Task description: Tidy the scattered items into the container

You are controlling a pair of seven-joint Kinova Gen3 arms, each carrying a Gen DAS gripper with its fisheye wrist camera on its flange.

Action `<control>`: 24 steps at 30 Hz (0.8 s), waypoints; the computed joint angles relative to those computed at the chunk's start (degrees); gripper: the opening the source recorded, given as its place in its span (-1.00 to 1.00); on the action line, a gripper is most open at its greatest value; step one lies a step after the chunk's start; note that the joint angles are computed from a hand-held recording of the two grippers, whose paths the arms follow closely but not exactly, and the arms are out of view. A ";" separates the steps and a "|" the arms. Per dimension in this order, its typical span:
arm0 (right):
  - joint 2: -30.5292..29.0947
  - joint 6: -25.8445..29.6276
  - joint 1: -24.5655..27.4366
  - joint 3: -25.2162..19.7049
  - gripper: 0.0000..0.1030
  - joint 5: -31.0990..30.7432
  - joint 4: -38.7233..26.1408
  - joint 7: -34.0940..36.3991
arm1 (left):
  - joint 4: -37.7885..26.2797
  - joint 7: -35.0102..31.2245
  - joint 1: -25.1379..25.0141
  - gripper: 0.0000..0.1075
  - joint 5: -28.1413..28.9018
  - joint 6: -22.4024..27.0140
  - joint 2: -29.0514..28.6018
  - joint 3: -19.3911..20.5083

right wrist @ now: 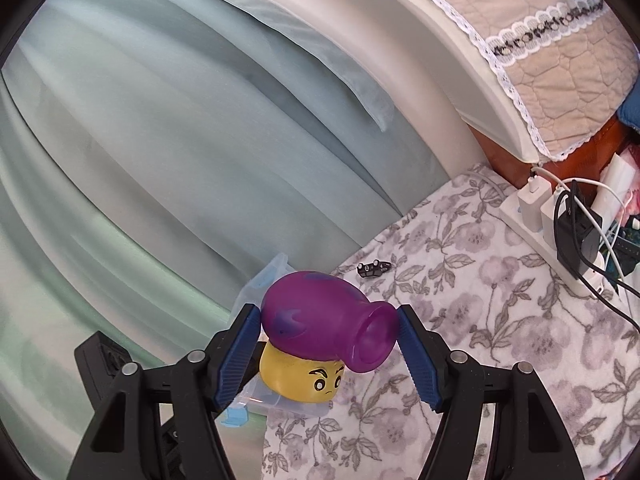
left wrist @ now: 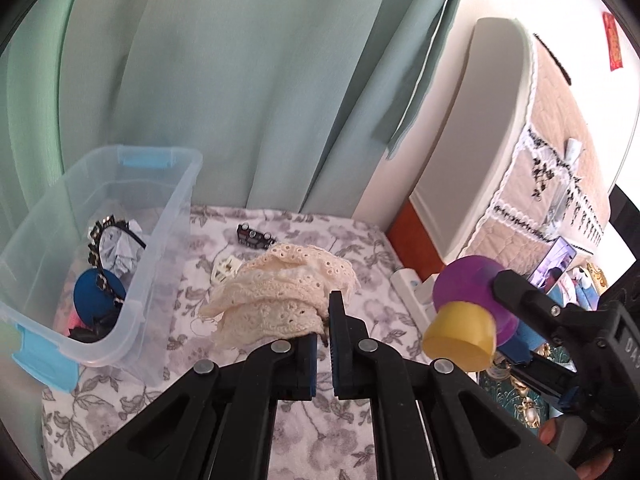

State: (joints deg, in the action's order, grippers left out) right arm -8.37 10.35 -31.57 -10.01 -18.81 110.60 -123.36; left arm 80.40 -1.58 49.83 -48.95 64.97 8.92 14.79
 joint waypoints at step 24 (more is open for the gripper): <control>-3.48 -0.85 10.23 -11.30 0.40 11.97 -1.17 -12.29 | -1.25 2.68 2.66 -0.91 -12.90 6.86 -4.88 4.98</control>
State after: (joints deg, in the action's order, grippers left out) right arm -11.85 9.50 -21.33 -21.30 -6.84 109.44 -135.64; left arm 79.15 1.10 52.49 -61.85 71.83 4.04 19.77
